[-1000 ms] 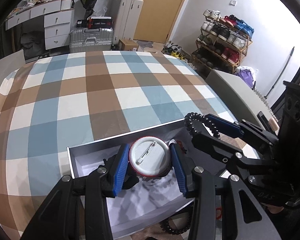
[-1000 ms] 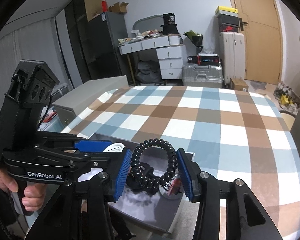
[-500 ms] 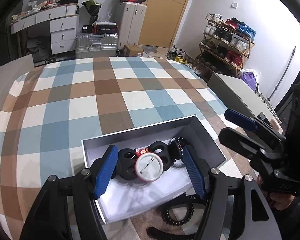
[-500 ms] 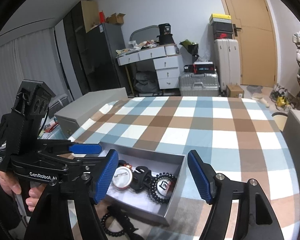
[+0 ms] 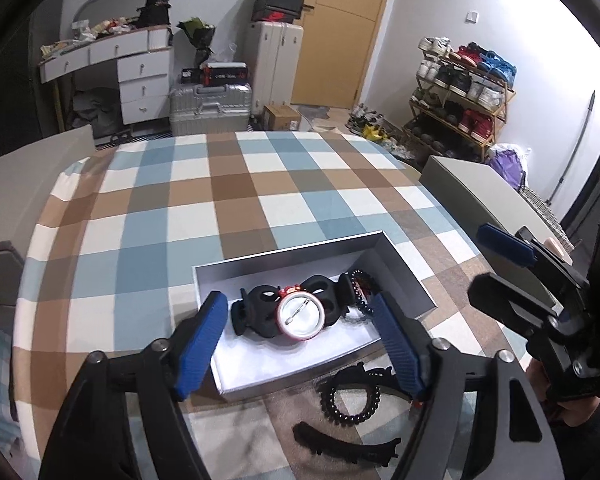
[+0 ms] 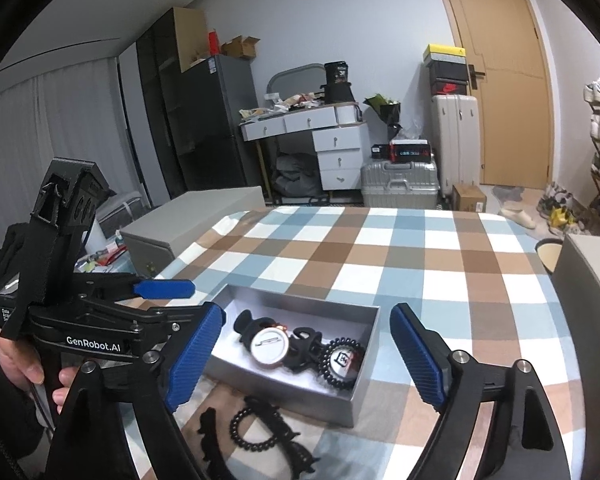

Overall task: Organize jewelry
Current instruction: 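Carry the pin badge into the box with left while right carries a hair tie, then open both grippers over the box and move back to the remaining items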

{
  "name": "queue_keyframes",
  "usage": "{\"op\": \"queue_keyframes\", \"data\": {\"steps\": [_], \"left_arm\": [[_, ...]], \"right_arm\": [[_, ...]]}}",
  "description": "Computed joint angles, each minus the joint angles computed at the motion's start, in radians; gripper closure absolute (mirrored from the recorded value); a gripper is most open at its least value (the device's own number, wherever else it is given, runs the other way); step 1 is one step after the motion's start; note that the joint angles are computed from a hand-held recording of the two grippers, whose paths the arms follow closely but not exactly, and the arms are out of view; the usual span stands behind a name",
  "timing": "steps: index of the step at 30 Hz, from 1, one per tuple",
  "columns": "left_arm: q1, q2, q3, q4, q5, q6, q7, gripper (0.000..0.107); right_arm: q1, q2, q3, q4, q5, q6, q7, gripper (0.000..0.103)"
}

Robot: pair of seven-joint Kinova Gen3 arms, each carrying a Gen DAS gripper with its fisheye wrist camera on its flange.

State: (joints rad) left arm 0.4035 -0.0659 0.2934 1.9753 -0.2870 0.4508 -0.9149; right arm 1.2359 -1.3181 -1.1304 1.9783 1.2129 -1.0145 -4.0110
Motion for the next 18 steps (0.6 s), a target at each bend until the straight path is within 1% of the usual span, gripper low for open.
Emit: {"op": "queue_keyframes", "data": {"steps": [1, 3, 4, 5, 6, 8, 10, 15, 18], "left_arm": [[0.002, -0.005, 0.003, 0.004, -0.018, 0.001, 0.022, 0.035], [-0.004, -0.017, 0.008, 0.011, -0.018, 0.000, 0.029, 0.034], [-0.007, -0.021, 0.013, 0.014, -0.025, 0.002, 0.041, 0.032], [-0.013, -0.026, 0.026, 0.016, -0.048, 0.007, 0.069, 0.028], [-0.017, -0.030, 0.037, 0.021, -0.068, 0.009, 0.092, 0.027], [-0.025, -0.037, 0.065, 0.026, -0.118, 0.020, 0.153, 0.026], [-0.025, -0.044, 0.077, 0.033, -0.138, 0.028, 0.188, 0.026], [-0.013, -0.044, 0.105, 0.042, -0.176, 0.063, 0.268, 0.023], [0.011, -0.030, 0.121, 0.036, -0.203, 0.114, 0.322, 0.023]], "right_arm": [[-0.007, -0.003, 0.004, 0.002, 0.005, 0.002, -0.004, 0.014], [-0.020, -0.007, 0.011, 0.008, 0.015, 0.006, -0.014, 0.011], [-0.027, -0.008, 0.014, 0.011, 0.020, 0.008, -0.020, 0.010], [-0.036, -0.009, 0.016, 0.015, 0.027, 0.010, -0.028, 0.010], [-0.041, -0.010, 0.018, 0.017, 0.032, 0.012, -0.035, 0.009], [-0.054, -0.013, 0.023, 0.024, 0.044, 0.017, -0.048, 0.008], [-0.067, -0.016, 0.027, 0.031, 0.055, 0.022, -0.060, 0.006], [-0.104, -0.025, 0.038, 0.057, 0.084, 0.033, -0.094, 0.005], [-0.125, -0.025, 0.037, 0.075, 0.097, 0.036, -0.118, 0.005]]}}
